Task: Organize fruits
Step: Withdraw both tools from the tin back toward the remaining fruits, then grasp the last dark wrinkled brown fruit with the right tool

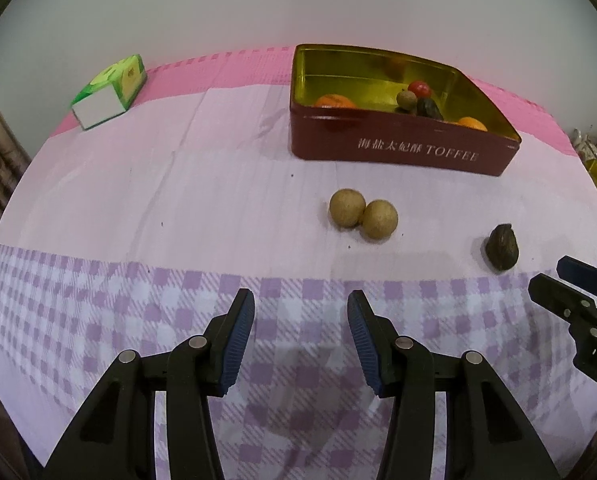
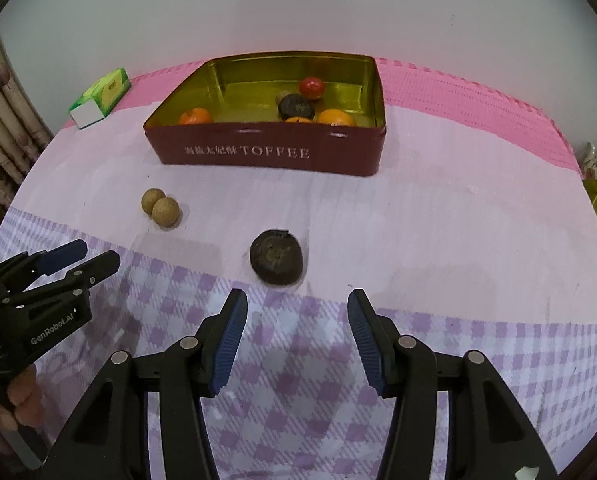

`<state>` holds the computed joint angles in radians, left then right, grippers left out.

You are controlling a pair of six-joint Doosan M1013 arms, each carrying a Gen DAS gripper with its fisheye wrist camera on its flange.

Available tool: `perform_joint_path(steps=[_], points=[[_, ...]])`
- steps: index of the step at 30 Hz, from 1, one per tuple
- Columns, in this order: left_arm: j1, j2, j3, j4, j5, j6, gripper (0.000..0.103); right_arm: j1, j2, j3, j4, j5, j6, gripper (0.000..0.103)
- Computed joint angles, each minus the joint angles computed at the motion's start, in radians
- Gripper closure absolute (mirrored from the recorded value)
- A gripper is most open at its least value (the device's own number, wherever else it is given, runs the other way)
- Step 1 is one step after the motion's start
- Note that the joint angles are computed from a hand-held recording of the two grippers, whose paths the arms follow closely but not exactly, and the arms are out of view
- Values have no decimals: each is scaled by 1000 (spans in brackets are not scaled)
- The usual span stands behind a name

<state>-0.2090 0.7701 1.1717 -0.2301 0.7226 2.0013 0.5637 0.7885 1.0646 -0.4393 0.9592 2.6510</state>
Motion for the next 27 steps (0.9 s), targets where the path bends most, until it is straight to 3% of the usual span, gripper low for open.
perform_joint_path(steps=[27], points=[[3,20,-11,-8,-1,-1,53,-10,58,-60,48,22,-54,53]])
